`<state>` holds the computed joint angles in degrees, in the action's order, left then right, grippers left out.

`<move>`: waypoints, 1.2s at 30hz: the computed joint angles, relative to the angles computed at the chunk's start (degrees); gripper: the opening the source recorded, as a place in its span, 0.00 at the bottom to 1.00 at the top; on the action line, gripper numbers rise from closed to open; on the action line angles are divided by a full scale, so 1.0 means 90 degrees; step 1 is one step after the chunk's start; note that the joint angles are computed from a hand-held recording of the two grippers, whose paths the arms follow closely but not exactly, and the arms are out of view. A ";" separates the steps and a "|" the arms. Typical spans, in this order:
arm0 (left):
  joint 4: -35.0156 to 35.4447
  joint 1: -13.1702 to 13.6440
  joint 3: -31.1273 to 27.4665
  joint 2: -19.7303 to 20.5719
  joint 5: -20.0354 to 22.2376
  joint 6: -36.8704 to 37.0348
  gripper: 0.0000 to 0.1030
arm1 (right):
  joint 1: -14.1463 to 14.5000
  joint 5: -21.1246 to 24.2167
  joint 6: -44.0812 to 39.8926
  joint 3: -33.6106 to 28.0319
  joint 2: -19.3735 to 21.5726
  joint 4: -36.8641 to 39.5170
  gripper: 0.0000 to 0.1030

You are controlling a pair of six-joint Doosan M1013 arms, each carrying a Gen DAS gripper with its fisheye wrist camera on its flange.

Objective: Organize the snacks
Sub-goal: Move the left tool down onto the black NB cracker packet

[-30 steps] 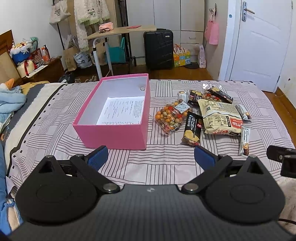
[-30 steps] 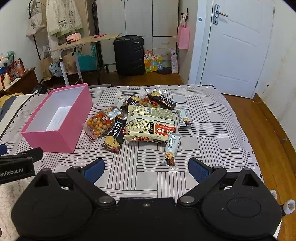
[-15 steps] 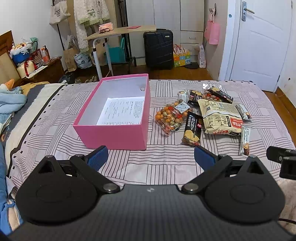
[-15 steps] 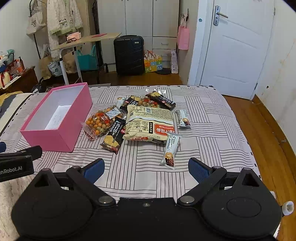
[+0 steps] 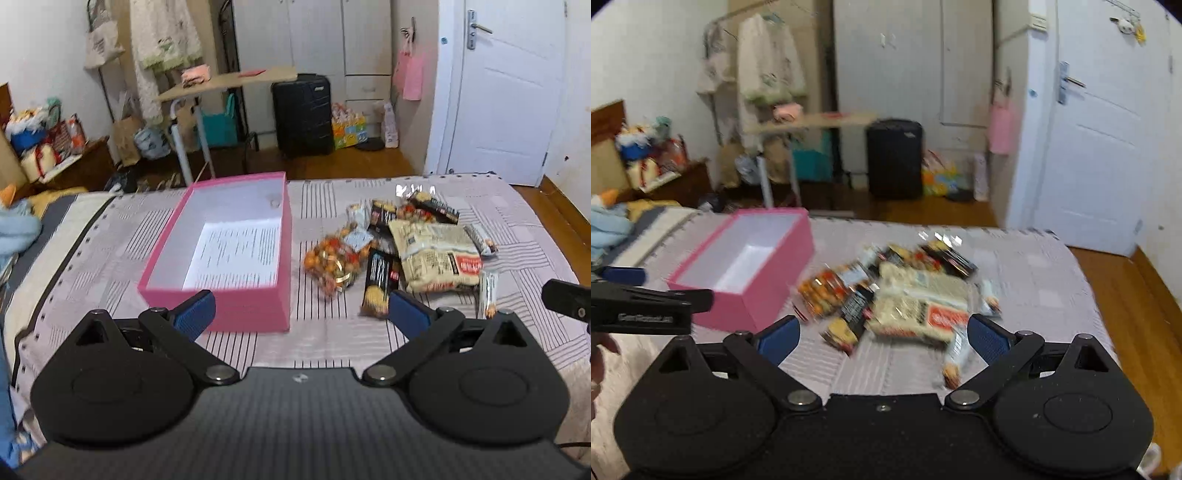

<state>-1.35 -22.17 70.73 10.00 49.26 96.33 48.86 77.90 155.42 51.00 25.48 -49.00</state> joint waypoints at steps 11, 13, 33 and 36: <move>-0.0644 -0.0056 -0.1488 0.1109 0.1056 0.0686 0.97 | -0.0578 -0.1315 -0.0876 0.0415 -0.0010 0.0875 0.96; -0.0593 -0.0126 -0.1849 0.1404 0.1411 0.0808 0.94 | -0.0686 -0.1662 -0.1369 0.0475 0.0017 0.1228 0.94; -0.1986 -0.0038 -0.2955 0.2904 0.2670 0.1691 0.47 | -0.1480 -0.2205 -0.1706 0.0454 0.0754 0.4039 0.75; -0.1952 -0.0062 -0.3015 0.3045 0.2800 0.1606 0.38 | -0.1449 -0.2204 -0.1013 0.0497 0.0797 0.3606 0.75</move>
